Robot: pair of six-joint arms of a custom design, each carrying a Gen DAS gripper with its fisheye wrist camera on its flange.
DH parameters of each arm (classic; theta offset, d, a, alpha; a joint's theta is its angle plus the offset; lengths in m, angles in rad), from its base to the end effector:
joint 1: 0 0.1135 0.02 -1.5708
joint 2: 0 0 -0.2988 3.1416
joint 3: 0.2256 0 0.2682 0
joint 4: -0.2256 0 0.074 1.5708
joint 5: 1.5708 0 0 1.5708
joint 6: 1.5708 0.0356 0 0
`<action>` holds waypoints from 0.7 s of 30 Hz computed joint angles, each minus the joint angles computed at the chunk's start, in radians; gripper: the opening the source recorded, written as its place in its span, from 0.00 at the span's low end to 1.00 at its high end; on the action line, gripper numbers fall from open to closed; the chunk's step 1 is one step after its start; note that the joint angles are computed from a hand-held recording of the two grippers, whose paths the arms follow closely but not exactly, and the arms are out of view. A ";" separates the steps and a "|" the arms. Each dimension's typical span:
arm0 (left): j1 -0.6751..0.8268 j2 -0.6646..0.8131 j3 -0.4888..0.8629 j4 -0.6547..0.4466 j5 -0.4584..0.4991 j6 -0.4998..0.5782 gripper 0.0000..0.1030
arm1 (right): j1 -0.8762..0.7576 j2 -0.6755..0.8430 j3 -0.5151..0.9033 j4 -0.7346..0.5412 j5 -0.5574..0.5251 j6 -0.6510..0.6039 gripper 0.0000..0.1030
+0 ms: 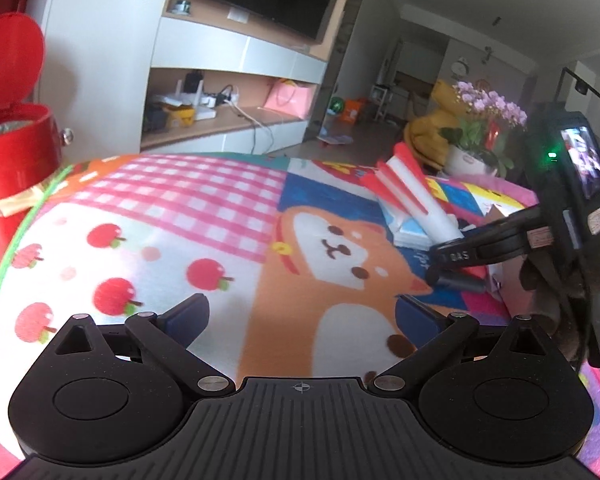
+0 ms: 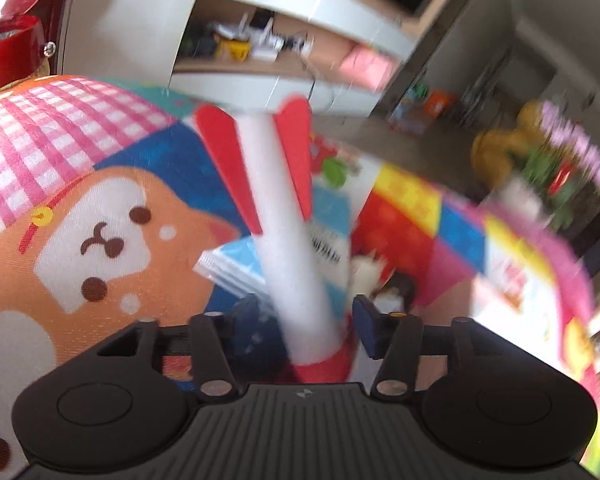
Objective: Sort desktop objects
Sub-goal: 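Move the right tool toward the white-and-red foam rocket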
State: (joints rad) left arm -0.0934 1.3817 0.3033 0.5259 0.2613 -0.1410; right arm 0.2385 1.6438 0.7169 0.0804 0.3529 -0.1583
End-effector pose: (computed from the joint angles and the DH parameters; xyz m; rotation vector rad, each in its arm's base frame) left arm 0.2307 -0.0308 0.1481 0.1053 2.1277 -0.4160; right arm 0.3118 0.0631 0.1580 -0.3113 2.3639 -0.3877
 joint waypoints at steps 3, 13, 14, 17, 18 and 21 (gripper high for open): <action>0.033 -0.019 0.007 -0.047 0.055 0.034 1.00 | 0.015 -0.093 -0.058 -0.046 -0.054 0.033 0.35; 0.018 -0.017 0.007 -0.085 0.088 0.066 1.00 | 0.107 -0.611 -0.279 -0.311 -0.179 0.133 0.55; 0.015 -0.010 0.010 -0.087 0.089 0.066 1.00 | 0.137 -0.672 -0.315 -0.311 -0.114 0.140 0.63; 0.004 -0.002 0.019 -0.100 0.082 0.066 1.00 | 0.180 -0.791 -0.381 -0.347 0.000 0.151 0.76; 0.001 -0.002 0.020 -0.104 0.086 0.067 1.00 | 0.174 -0.830 -0.399 -0.374 0.002 0.155 0.76; -0.023 -0.003 0.024 -0.119 0.076 0.074 1.00 | 0.113 -0.942 -0.435 -0.466 -0.023 0.151 0.78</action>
